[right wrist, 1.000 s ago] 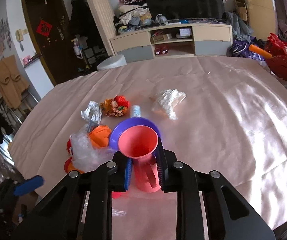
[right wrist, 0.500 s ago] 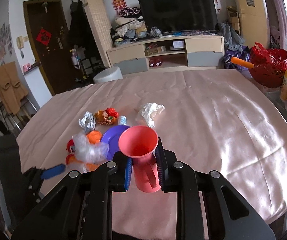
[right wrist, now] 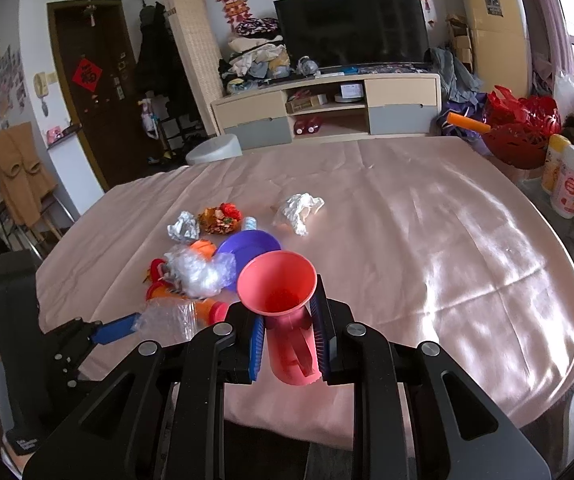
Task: Collect trash
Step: 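Carry the pink cup to the black bin and open the right gripper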
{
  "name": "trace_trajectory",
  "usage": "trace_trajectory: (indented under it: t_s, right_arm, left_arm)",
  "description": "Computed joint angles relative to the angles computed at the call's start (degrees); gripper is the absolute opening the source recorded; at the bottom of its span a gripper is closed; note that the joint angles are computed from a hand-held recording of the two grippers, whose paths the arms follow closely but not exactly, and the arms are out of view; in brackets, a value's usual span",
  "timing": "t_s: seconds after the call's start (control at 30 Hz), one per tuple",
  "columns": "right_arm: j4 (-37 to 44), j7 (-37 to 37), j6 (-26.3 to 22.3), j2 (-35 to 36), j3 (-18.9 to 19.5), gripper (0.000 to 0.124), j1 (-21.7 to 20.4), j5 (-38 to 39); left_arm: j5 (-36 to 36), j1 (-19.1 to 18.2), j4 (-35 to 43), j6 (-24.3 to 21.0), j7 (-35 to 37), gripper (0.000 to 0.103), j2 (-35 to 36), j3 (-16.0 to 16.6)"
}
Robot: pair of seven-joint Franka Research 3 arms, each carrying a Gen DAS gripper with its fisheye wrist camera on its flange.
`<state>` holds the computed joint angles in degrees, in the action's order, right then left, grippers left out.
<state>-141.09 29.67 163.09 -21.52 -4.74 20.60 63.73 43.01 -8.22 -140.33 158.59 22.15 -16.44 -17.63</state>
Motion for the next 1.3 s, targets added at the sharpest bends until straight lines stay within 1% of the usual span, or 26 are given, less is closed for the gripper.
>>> trace_trajectory:
  t_s: [0.23, 0.43, 0.53, 0.63, 0.8, 0.9, 1.13, 1.2, 1.3]
  right_arm:
    - [-5.4, 2.6, -0.1, -6.4, 0.8, 0.022, 0.3, -2.6]
    - [-10.0, 6.8, -0.4, -11.0, 0.7, 0.022, 1.0, -7.2]
    - [-12.3, 8.4, -0.6, -12.8, 0.4, 0.022, 1.6, -9.3]
    - [-14.3, 10.3, -0.5, -14.2, 0.3, 0.022, 2.1, -11.0]
    - [-16.8, 12.8, -0.1, -14.8, -0.5, 0.022, 2.8, -13.0]
    - [-17.8, 14.0, 0.1, -13.9, -0.7, 0.022, 2.9, -14.4]
    - [-19.0, 15.7, 0.5, -9.5, -0.8, 0.022, 3.1, -16.5]
    - [-19.1, 15.4, -0.5, -8.1, -1.1, 0.022, 3.8, -16.4]
    - [-19.0, 14.5, -2.0, -5.8, -1.1, 0.022, 4.4, -15.6]
  left_arm:
    - [-2.0, -1.4, -4.6, -2.8, -0.7, 0.075, -8.6, -1.3]
    - [-6.3, -4.5, -10.8, -4.5, 1.6, 0.076, -16.8, -1.5]
    - [-8.7, -6.0, -13.3, -5.2, 2.2, 0.076, -19.4, -2.0]
    - [-10.8, -7.1, -14.9, -5.7, 2.8, 0.076, -20.5, -2.2]
    - [-14.1, -9.1, -18.4, -4.4, 2.1, 0.076, -20.9, -2.5]
    - [-15.6, -10.2, -19.5, -3.2, 2.2, 0.076, -19.7, -2.5]
    - [-19.8, -12.6, -20.6, 1.3, 4.5, 0.076, -13.0, -0.6]
    - [-21.0, -13.0, -20.7, 2.3, 5.3, 0.076, -10.9, -0.2]
    - [-22.2, -13.1, -20.5, 2.6, 6.1, 0.076, -8.7, 0.0]
